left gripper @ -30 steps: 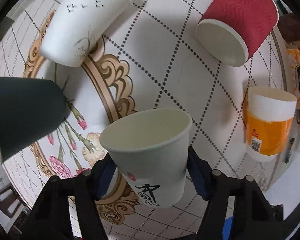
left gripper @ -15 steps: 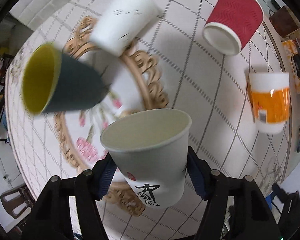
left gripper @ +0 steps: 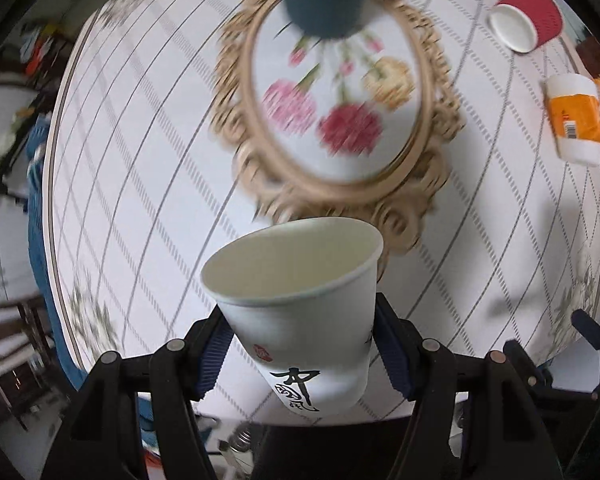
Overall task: Flip cup upside down
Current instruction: 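Lift the white calligraphy cup off the table with the left gripper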
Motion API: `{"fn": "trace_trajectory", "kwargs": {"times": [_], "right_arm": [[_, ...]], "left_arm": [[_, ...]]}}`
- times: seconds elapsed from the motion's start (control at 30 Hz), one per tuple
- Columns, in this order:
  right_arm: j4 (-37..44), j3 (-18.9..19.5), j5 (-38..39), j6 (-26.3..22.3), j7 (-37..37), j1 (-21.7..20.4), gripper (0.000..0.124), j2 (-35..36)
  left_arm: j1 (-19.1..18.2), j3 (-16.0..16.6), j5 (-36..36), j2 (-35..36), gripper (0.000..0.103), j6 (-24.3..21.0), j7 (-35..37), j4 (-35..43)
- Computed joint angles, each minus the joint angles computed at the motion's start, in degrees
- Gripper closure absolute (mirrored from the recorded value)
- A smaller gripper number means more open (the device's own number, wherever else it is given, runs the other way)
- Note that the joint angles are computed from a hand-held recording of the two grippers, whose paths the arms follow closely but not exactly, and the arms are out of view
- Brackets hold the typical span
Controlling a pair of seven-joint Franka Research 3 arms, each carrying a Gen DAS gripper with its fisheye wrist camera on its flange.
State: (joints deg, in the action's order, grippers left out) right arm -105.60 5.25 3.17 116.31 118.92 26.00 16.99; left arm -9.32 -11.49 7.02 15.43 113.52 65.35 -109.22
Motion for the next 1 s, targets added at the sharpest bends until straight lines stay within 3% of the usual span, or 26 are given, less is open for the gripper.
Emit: {"fn": "trace_trajectory", "kwargs": {"times": [0.2,0.47,0.73,0.9,1.0], "right_arm": [[-2.6,1.4,2.1,2.2,1.7,1.7,0.021,-0.6],[-1.1,2.1,3.2,2.2,3.1,3.7,0.021,2.6],[0.1,1.5,2.1,2.9,5.9,5.5,0.021,6.3],[2.2,1.2,1.4,2.3,7.4,6.0,0.021,8.4],[3.1,1.2,1.2,1.9,8.4,6.5,0.021,9.1]], "left_arm": [[2.1,1.0,-2.3,-6.1,0.039,1.6,-0.3,-8.6],[4.5,2.0,-4.3,-6.8,0.039,4.0,2.6,-13.2],[4.0,1.4,-3.6,-3.0,0.039,2.7,4.7,-9.0],[3.9,2.0,-4.1,-4.3,0.038,5.7,7.0,-12.3],[2.9,0.3,-5.0,-9.0,0.037,6.9,5.6,-17.7]]}}
